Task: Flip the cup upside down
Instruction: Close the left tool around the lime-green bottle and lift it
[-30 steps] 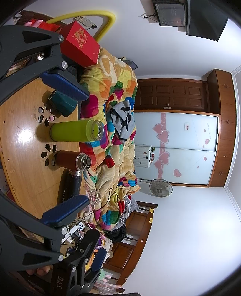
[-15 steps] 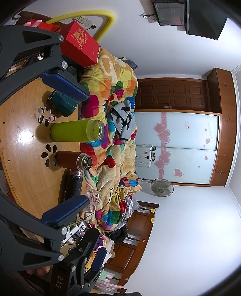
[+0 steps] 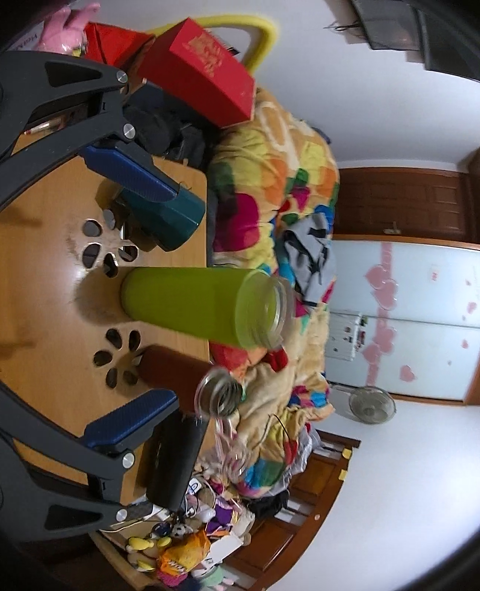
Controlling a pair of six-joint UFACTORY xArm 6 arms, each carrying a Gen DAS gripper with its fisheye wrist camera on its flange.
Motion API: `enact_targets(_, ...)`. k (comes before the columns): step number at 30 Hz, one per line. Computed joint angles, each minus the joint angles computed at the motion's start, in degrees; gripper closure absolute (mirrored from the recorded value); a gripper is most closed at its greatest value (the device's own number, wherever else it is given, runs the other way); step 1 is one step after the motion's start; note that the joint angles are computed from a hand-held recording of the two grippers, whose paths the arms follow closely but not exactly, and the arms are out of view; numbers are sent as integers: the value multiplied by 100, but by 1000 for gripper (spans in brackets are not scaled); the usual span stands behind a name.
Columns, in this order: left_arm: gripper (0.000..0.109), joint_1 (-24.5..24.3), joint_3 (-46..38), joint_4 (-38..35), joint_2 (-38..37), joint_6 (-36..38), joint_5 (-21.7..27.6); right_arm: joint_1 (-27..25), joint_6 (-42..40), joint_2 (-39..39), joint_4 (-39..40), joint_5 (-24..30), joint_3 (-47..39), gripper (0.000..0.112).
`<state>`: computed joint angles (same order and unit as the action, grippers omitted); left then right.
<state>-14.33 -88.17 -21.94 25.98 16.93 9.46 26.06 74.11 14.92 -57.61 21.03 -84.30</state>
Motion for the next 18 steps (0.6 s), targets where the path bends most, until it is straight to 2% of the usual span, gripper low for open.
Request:
enact_targets(2, 16, 10, -452, 162, 386, -61, 96, -33, -191, 38, 244, -27, 70, 9)
enact_targets(4, 18, 34, -850, 949, 709, -703, 178, -70, -361, 73, 438, -56, 131, 9)
enact_targets(7, 18, 20, -1336, 1299, 1086, -931, 265, -92, -589, 151, 722, -52, 178, 9)
enact_targets(9, 19, 6, -1569, 1417, 1261, -1013, 290, -110, -755, 199, 922, -66, 205, 9)
enact_targets(10, 23, 0, -1620, 1471, 1297, -1056, 292, -117, -832, 224, 1008, -72, 217, 9)
enact_targets(12, 35, -8, -1858, 1493, 1443, -1076, 422, -122, -955, 277, 1147, -78, 220, 9)
enact_targets(13, 46, -16, -1943, 1446, 1491, -1032, 498, -118, -1023, 303, 1225, -79, 216, 9)
enact_targets(18, 46, -14, -1838, 1472, 1386, -1058, 573, -90, -1351, 461, 1565, -102, 141, 9)
